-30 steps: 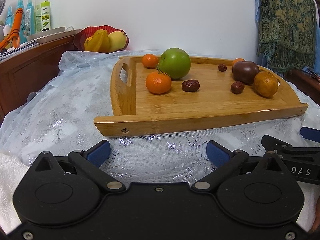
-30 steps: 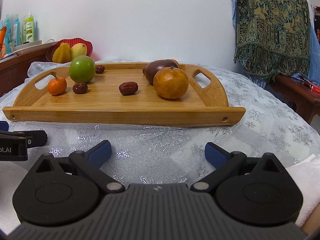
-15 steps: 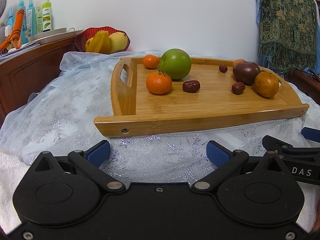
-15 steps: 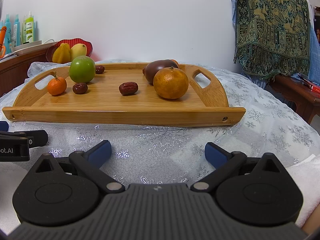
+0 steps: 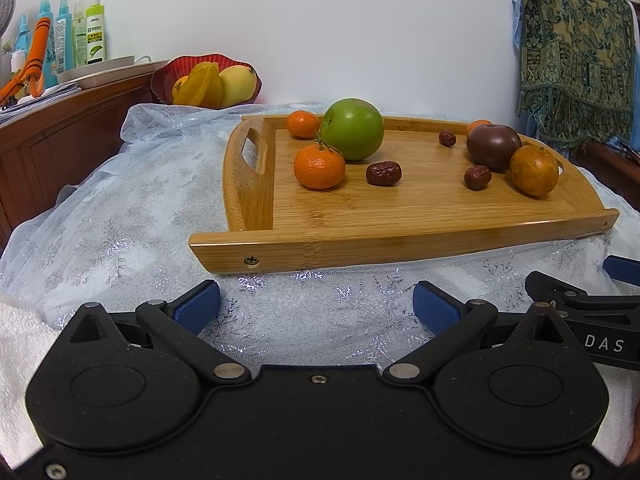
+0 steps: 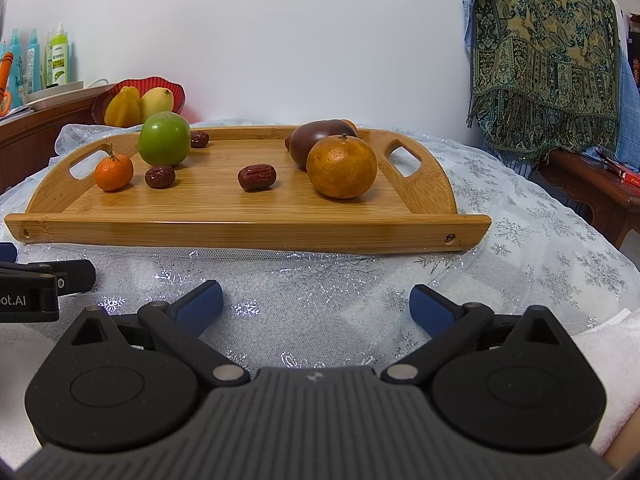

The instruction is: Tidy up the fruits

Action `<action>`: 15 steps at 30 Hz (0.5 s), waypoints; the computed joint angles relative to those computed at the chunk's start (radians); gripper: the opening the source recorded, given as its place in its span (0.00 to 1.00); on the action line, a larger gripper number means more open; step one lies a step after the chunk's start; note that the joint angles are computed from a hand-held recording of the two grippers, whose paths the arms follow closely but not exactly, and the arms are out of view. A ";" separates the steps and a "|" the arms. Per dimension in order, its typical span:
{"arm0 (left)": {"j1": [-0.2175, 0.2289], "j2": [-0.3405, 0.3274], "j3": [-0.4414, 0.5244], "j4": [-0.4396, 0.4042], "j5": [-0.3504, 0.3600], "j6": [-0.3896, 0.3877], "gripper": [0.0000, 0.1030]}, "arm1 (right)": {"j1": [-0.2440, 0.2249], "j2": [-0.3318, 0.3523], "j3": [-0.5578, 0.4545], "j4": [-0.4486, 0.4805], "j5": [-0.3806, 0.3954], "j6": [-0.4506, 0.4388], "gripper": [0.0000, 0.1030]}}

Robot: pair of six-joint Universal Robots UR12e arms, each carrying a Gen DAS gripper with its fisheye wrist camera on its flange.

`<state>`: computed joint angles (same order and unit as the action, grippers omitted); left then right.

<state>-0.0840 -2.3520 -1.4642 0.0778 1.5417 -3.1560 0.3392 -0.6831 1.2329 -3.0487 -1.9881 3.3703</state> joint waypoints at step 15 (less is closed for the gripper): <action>-0.001 -0.001 0.000 0.002 0.004 0.002 1.00 | 0.000 0.000 0.001 -0.001 0.000 -0.001 1.00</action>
